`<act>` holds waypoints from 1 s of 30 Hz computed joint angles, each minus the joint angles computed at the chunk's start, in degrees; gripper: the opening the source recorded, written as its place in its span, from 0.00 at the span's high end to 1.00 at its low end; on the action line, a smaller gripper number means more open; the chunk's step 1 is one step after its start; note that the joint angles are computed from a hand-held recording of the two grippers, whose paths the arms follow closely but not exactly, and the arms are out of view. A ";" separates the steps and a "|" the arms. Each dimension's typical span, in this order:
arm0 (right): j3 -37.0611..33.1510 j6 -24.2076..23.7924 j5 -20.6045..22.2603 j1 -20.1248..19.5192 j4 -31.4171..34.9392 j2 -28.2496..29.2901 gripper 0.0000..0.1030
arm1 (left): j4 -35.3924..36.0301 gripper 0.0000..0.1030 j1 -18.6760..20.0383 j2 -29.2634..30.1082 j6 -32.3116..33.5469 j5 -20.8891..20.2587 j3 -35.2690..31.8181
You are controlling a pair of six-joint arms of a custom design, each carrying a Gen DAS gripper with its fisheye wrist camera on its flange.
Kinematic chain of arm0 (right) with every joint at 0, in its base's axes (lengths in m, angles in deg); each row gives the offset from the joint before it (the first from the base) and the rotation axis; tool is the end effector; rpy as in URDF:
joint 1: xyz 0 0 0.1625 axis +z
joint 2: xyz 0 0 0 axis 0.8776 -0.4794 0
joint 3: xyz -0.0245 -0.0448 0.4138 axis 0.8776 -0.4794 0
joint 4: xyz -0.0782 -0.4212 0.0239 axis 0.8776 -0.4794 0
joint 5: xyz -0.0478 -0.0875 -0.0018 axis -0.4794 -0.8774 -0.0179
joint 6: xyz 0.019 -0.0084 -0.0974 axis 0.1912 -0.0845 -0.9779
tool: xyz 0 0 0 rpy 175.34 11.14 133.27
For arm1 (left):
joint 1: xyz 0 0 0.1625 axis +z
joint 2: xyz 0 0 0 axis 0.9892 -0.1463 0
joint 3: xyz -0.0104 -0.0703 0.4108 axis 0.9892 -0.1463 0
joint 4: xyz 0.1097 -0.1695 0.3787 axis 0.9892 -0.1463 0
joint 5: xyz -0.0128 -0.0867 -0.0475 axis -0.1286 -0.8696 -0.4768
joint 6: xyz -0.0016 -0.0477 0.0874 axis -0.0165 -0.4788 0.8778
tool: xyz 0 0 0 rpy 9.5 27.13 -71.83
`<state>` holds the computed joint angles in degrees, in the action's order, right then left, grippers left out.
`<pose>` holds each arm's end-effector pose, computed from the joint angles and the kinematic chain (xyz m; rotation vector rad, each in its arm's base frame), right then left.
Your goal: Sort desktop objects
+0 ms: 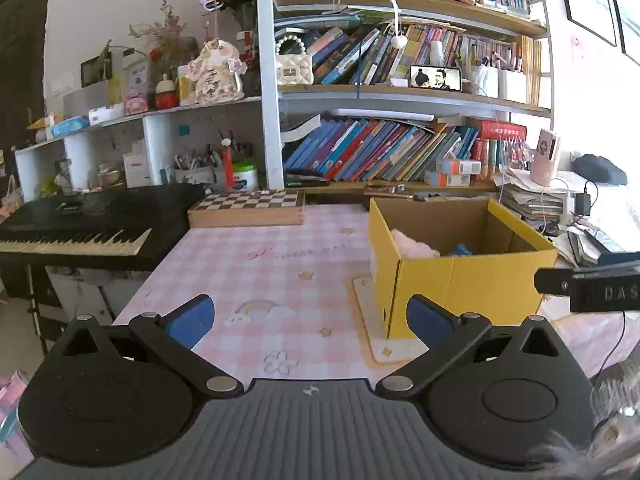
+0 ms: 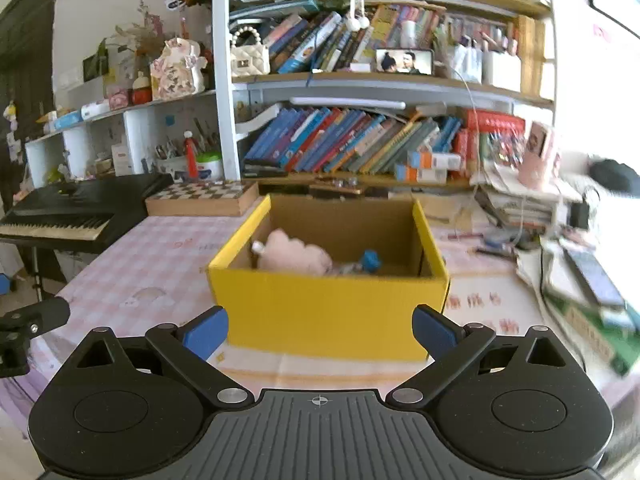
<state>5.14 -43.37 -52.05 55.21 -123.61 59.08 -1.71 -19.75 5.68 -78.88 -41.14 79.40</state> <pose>0.3736 -0.5925 0.0200 0.5654 -2.1537 1.2235 -0.0717 -0.5637 0.3266 0.5718 1.9903 -1.3031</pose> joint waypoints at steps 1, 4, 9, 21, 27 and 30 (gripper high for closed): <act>0.65 0.87 -0.68 0.36 -0.88 0.19 0.03 | 0.35 0.00 -0.07 -0.59 -0.61 -0.08 0.59; 2.16 2.25 -2.72 1.51 -3.57 1.04 0.03 | 0.91 0.00 -0.46 -2.29 -2.09 -0.96 2.56; 4.35 4.21 -4.86 3.02 -4.07 1.66 0.03 | -0.23 0.00 -1.18 -5.14 -2.36 -2.94 6.60; 7.79 11.40 -7.79 5.47 0.77 1.55 0.03 | 2.67 0.00 -1.95 -8.09 -1.78 -5.96 11.07; 7.98 13.37 -8.66 5.84 2.15 1.57 0.03 | 5.82 0.00 -1.40 -7.85 -5.36 -5.34 10.22; 7.89 13.78 -8.89 5.97 2.86 1.57 0.03 | 7.26 0.00 -1.20 -7.57 -6.18 -4.89 9.79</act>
